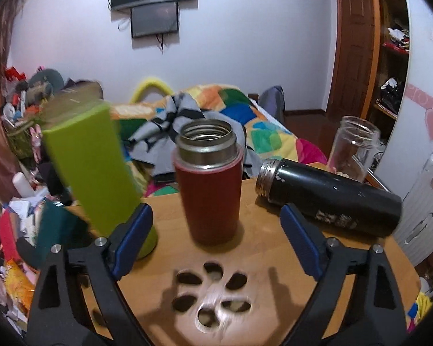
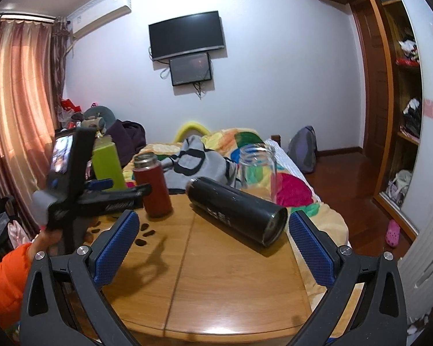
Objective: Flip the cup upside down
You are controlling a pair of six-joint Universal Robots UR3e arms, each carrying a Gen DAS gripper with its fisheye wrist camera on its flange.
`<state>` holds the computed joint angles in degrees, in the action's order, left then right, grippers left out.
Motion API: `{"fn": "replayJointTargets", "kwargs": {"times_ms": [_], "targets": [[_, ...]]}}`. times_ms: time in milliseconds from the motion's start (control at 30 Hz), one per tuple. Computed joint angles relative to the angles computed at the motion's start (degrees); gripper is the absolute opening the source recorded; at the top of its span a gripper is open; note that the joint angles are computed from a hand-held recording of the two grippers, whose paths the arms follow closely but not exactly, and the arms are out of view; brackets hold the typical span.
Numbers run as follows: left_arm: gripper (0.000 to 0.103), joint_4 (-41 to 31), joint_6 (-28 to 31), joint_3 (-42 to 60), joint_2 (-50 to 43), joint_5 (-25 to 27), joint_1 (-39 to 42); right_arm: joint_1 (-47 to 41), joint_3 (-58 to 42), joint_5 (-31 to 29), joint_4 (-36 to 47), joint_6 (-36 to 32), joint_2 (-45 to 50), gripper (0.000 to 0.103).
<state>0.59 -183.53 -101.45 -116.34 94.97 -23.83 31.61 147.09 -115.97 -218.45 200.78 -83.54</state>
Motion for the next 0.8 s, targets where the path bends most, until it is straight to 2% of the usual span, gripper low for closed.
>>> {"fn": "replayJointTargets", "kwargs": {"times_ms": [200, 267, 300, 367, 567, 800], "targets": [[0.089, -8.96, -2.72, 13.48, -8.97, 4.44, -1.23, -5.94, 4.34, 5.86, -3.08, -0.08, -0.76, 0.103], [0.078, -11.60, -3.31, 16.72, -10.75, 4.56, -1.11, -6.25, 4.37, 6.29, -3.18, 0.00, -0.44, 0.103], [0.065, -12.95, -3.66, 17.75, -11.24, 3.80, -0.76, -6.28, 4.34, 6.33, -3.21, -0.02, -0.26, 0.103], [0.061, -14.41, -4.00, 18.33, -11.42, 2.41, -0.28, -5.97, 4.24, 6.04, -2.92, 0.08, -0.08, 0.103], [0.061, -13.81, -1.85, 13.21, -7.44, -0.75, 0.66, -4.89, 3.41, 5.26, -1.54, 0.20, -0.54, 0.103], [0.061, -8.58, 3.73, -4.83, 5.05, -6.15, 1.01, -2.32, 2.04, 3.49, -1.60, 0.04, 0.99, 0.103]]}}
